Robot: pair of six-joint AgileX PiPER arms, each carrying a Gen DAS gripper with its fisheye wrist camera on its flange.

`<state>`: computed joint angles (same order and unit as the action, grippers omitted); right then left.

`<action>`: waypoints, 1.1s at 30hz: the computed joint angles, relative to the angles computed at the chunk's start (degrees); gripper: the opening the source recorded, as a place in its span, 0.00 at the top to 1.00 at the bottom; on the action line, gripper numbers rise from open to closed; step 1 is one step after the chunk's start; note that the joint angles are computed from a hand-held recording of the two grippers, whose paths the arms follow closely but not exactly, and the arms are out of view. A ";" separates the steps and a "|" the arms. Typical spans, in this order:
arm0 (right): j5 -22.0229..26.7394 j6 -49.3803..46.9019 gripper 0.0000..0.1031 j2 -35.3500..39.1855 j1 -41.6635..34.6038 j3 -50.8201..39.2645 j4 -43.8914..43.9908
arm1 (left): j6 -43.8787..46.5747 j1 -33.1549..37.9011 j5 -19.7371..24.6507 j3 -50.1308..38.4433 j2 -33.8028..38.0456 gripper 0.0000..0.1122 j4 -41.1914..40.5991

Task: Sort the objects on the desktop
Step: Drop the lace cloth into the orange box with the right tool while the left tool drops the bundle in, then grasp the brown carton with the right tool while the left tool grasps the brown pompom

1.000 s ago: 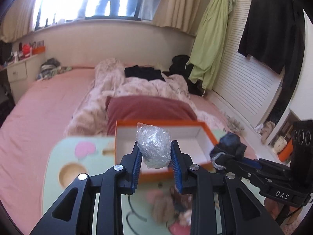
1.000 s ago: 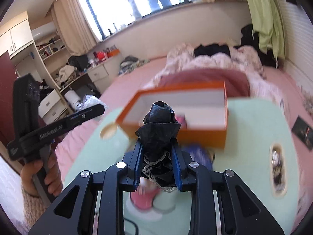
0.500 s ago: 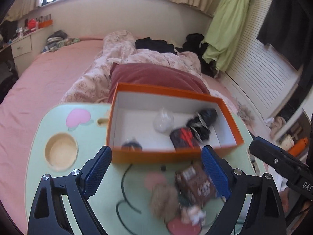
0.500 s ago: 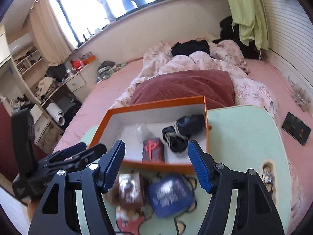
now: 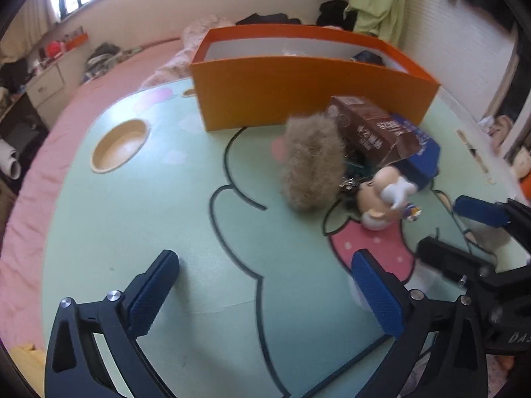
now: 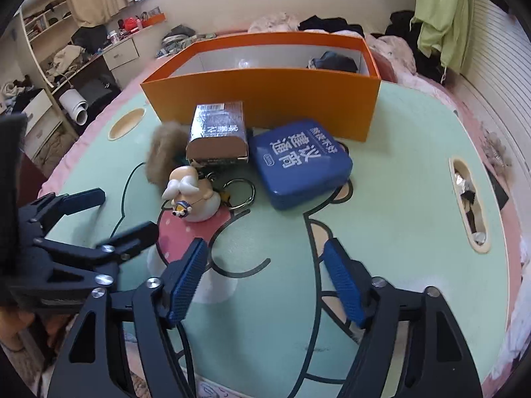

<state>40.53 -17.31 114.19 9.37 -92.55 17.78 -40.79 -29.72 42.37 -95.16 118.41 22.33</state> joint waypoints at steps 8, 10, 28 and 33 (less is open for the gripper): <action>1.04 -9.85 0.09 -0.20 -3.99 1.06 13.66 | -1.09 0.26 -2.04 2.45 -0.69 0.08 0.97; 2.39 -13.75 0.10 -0.22 -6.81 0.18 22.39 | -0.76 0.39 -1.73 2.04 -0.64 0.08 0.79; 10.78 -10.76 0.59 11.58 -3.24 -22.75 18.36 | -0.77 0.32 -0.93 0.45 -0.60 0.08 -0.38; 5.28 -22.39 0.59 1.36 -8.08 -9.09 28.49 | 2.80 4.00 -10.91 5.30 -5.02 0.08 -10.25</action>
